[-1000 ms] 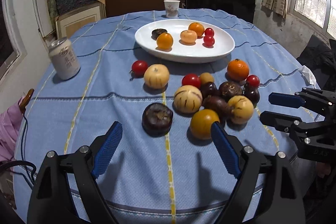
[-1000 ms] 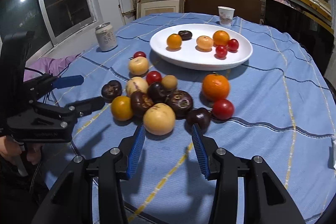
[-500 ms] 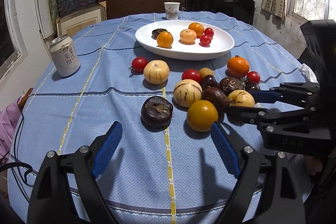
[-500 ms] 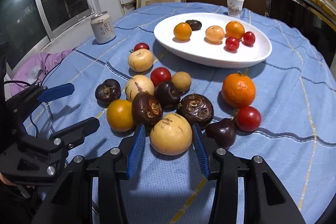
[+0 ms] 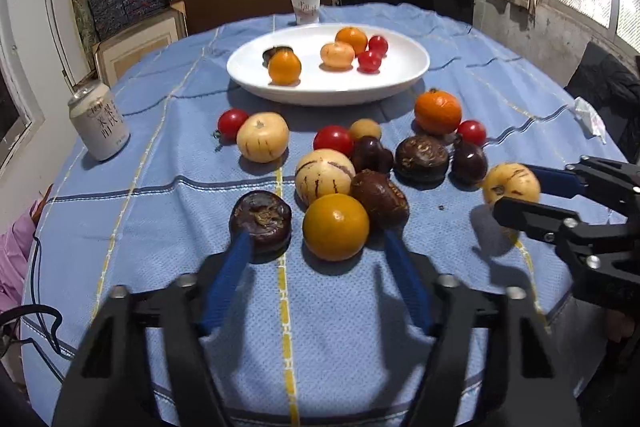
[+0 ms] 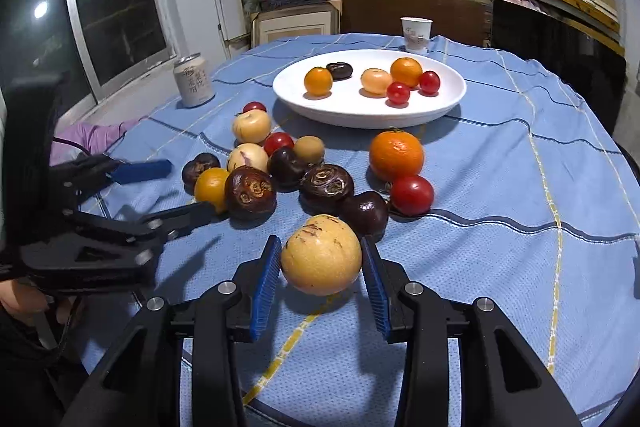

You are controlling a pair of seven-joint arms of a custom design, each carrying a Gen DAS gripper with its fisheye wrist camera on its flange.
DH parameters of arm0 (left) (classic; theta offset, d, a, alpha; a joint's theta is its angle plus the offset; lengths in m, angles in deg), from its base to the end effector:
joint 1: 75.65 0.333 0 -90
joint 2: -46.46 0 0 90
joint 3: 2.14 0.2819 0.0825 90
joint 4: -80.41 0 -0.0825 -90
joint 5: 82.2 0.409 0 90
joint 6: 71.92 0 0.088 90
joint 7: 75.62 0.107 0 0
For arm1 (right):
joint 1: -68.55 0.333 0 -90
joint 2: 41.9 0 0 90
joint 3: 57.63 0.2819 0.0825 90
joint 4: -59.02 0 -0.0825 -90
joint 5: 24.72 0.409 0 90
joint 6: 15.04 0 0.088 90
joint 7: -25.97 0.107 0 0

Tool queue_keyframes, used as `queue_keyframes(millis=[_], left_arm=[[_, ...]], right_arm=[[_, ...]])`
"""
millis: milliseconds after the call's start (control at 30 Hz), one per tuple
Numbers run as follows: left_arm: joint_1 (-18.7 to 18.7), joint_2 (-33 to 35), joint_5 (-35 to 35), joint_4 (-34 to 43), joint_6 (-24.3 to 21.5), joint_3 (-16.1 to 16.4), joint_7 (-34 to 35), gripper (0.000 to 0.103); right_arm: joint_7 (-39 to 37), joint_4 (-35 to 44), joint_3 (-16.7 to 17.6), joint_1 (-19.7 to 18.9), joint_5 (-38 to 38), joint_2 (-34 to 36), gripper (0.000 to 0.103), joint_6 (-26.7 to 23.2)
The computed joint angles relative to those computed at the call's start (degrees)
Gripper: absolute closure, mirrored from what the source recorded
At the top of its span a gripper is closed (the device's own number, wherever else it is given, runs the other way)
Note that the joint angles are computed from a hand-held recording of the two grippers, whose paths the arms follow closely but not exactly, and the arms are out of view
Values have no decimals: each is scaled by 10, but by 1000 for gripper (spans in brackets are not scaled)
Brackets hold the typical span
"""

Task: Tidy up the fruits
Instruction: 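Grasp a large pale yellow fruit with the right tool while the left tool grasps a yellow-orange fruit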

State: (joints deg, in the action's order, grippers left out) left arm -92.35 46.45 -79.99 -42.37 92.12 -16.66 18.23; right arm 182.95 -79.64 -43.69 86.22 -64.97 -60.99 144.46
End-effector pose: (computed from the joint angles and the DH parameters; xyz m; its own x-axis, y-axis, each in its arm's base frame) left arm 0.5186 -0.3168 0.4405 -0.5764 -0.8135 -0.0766 -0.5858 0.4768 -0.6553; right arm 0.4215 0.2971 0.4541 0.0314 -0.9921 -0.1211 -0.6884 0.0663 -0.7223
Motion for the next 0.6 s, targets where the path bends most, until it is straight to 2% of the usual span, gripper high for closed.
queue_keyframes(millis=[67, 200, 400, 433, 467, 600], left_arm=[[0, 8, -19, 10, -11, 0, 13, 49], [-3, 16, 0, 18, -9, 1, 6, 50], [-7, 38, -62, 48, -35, -4, 67, 49], [-8, 40, -64, 50, -39, -4, 70, 53], [-7, 39, -75, 49, -39, -4, 77, 65], [-6, 38, -110, 48, -41, -5, 100, 66]], right_arm=[[4, -1, 4, -3, -7, -1, 62, 1], [9, -6, 1, -5, -9, -3, 62, 16], [9, -14, -2, -9, 4, -6, 62, 32], [10, -14, -1, -10, 4, -7, 62, 33], [10, -15, 0, -11, 5, -7, 62, 34], [11, -18, 0, -13, 9, -9, 62, 39]])
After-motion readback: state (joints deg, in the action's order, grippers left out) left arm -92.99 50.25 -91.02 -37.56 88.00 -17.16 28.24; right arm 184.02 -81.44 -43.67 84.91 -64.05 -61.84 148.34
